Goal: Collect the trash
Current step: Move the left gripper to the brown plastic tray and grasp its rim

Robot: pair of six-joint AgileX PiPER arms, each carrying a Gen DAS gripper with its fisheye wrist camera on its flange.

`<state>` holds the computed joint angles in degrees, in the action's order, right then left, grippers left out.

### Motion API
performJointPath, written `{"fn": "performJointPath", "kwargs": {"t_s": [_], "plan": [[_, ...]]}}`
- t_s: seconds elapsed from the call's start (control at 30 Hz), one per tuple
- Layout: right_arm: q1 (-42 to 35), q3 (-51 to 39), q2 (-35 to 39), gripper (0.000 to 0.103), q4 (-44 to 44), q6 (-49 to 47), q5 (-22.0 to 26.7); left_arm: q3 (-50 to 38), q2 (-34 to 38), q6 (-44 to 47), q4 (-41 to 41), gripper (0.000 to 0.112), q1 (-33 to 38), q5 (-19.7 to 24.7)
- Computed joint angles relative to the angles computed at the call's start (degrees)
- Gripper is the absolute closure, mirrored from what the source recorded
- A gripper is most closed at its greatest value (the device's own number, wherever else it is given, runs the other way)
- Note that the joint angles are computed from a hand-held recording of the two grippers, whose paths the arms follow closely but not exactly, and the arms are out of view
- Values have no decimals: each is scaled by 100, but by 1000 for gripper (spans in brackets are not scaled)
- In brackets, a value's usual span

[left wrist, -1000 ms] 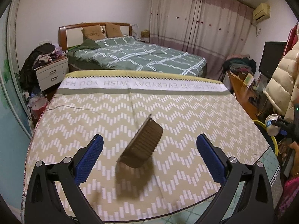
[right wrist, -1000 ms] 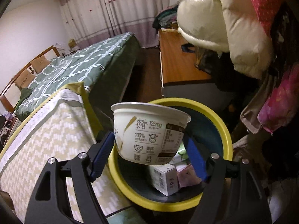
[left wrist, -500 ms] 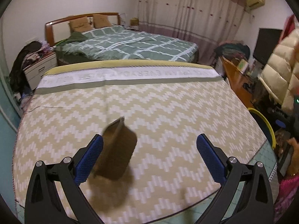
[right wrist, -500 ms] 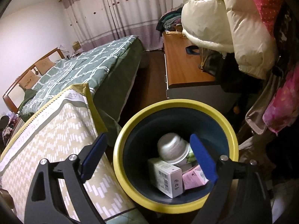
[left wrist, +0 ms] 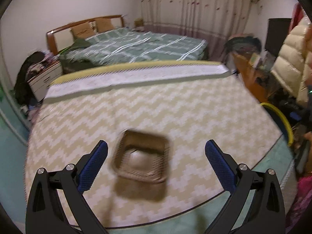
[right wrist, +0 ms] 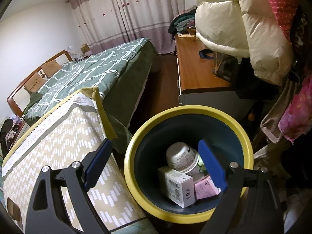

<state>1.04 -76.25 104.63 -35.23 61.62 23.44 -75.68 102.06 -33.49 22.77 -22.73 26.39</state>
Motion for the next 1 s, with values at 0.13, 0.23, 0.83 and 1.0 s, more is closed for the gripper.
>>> {"fn": "performJointPath", "kwargs": {"t_s": [0.13, 0.23, 0.83, 1.0], "plan": [[0, 13, -9, 18, 38, -35, -32, 141, 25, 704, -746, 14, 317, 11], [2, 10, -6, 18, 35, -22, -26, 107, 132, 1095, -1032, 14, 351, -11], [-19, 40, -30, 18, 203, -210, -98, -1185, 1198, 1244, -840, 31, 367, 736], [-24, 111, -87, 18, 154, -168, -199, -1257, 1239, 1319, -874, 41, 382, 743]]}}
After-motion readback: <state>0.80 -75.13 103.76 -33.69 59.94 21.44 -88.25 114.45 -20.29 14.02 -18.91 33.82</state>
